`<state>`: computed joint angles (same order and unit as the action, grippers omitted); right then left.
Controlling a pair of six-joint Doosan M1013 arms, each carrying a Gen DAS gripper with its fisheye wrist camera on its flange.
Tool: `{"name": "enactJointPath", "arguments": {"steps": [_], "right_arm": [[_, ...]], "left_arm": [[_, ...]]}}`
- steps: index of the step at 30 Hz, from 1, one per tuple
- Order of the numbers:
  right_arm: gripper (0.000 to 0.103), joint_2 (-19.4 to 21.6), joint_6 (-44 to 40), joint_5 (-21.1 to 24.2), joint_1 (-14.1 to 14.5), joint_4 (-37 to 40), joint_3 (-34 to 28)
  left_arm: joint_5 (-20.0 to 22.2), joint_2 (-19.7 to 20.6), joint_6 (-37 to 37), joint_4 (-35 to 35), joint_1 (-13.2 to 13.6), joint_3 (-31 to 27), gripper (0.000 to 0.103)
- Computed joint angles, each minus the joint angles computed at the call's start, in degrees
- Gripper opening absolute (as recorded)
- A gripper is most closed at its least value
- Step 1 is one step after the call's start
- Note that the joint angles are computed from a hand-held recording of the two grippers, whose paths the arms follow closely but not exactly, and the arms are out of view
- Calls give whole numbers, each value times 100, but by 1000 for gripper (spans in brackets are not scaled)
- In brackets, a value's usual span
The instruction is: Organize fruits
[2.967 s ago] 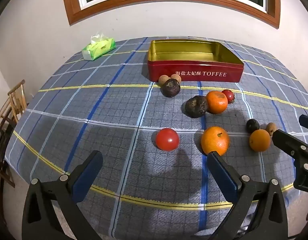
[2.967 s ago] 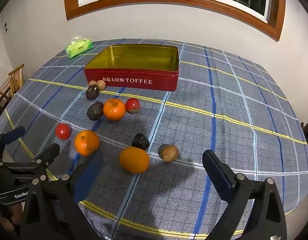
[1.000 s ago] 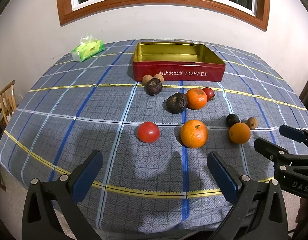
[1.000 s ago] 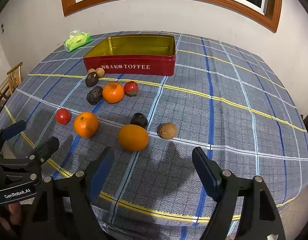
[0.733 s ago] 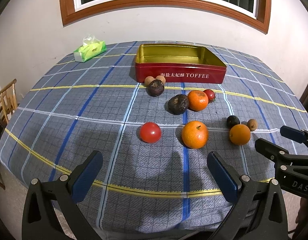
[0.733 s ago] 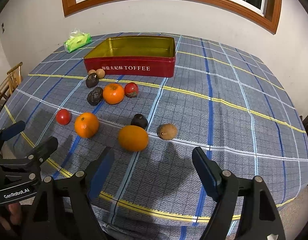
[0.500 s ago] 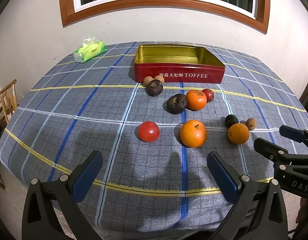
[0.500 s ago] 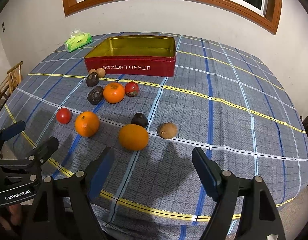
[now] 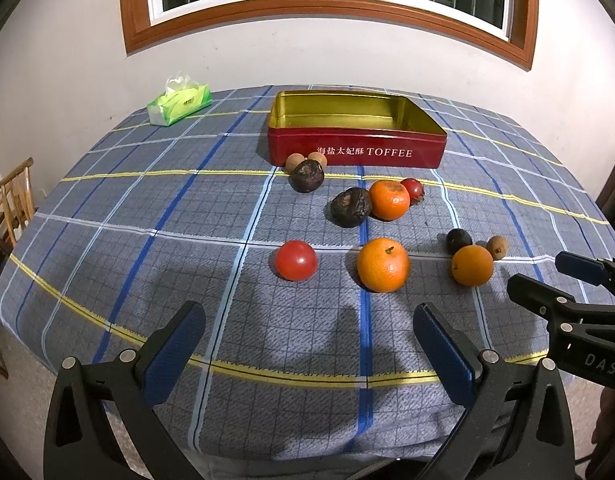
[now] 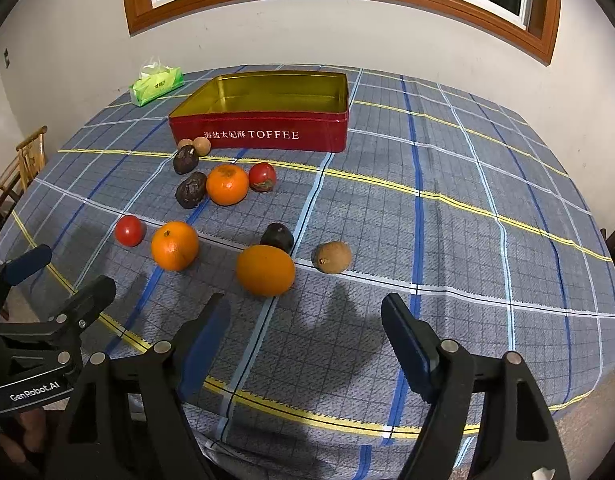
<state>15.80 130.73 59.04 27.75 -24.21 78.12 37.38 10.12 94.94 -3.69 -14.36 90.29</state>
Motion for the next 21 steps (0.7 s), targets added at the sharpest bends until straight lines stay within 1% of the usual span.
{"name": "enactJointPath", "arguments": {"steps": [4, 21], "right_arm": [[73, 0, -11, 1, 3, 9, -5], [73, 43, -110, 53, 6, 70, -57]], "left_arm": [[-13, -2, -3, 4, 2, 5, 103], [25, -3, 49, -34, 44, -4, 103]]}}
